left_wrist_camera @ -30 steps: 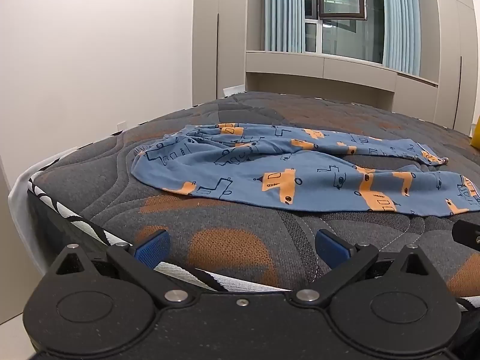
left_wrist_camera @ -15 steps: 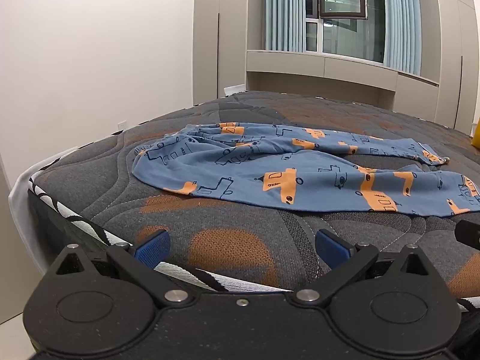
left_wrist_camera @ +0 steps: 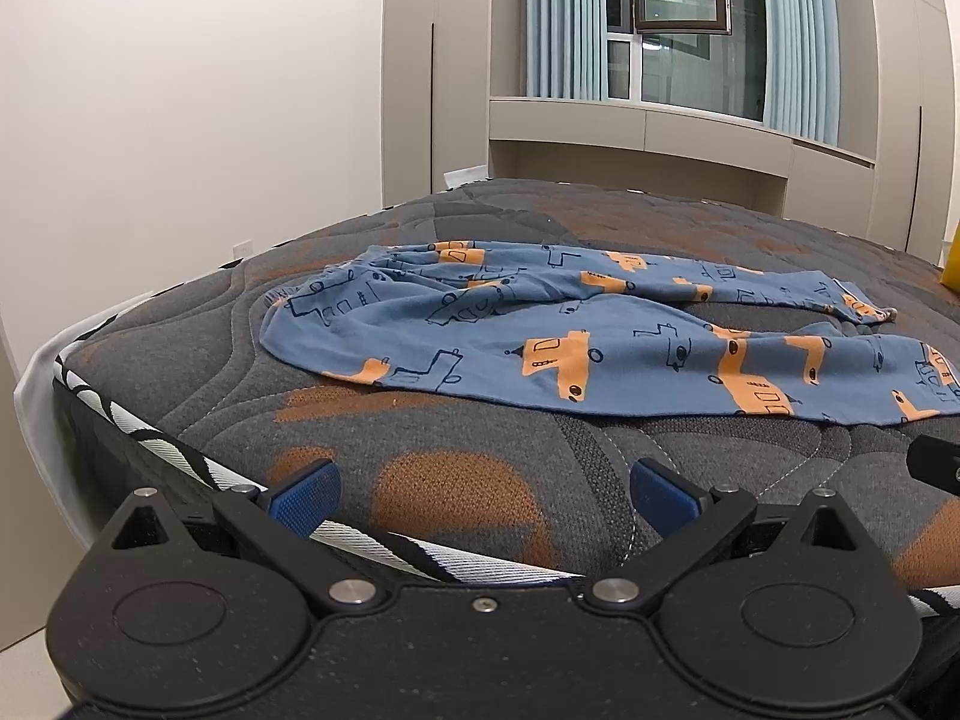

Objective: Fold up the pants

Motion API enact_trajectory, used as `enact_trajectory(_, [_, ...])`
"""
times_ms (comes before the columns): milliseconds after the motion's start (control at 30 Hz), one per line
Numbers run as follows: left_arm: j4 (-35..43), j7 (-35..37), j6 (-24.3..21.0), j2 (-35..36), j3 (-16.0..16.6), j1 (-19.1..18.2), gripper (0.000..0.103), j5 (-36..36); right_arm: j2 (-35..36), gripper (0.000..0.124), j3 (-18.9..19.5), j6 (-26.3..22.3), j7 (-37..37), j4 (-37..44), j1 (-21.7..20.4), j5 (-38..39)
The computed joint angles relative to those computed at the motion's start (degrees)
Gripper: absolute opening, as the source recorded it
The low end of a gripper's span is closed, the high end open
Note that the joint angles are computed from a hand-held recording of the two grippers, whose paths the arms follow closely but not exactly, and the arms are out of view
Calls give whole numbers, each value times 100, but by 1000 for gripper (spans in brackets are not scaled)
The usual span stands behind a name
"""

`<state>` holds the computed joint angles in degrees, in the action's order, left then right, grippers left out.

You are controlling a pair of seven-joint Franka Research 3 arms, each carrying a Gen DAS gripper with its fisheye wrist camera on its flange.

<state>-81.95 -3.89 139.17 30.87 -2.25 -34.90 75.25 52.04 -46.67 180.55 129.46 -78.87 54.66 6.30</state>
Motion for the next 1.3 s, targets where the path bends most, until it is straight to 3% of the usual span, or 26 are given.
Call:
enact_trajectory(833, [206,305,-34,135,72,-61,103,-106,21,103,42,142,-173,-43,-28,157])
enact_trajectory(1100, [496,-333,-111,226,259,-95,103,472,215,103,51,626,-513,87,-107,644])
enact_trajectory(1167, [608,-574,57,276,310,-40,103,616,244,103,167,786,-655,208,-233,767])
enact_trajectory(1300, [764,-2063,775,336,538,115,102,1306,393,103,295,1087,-923,591,-476,995])
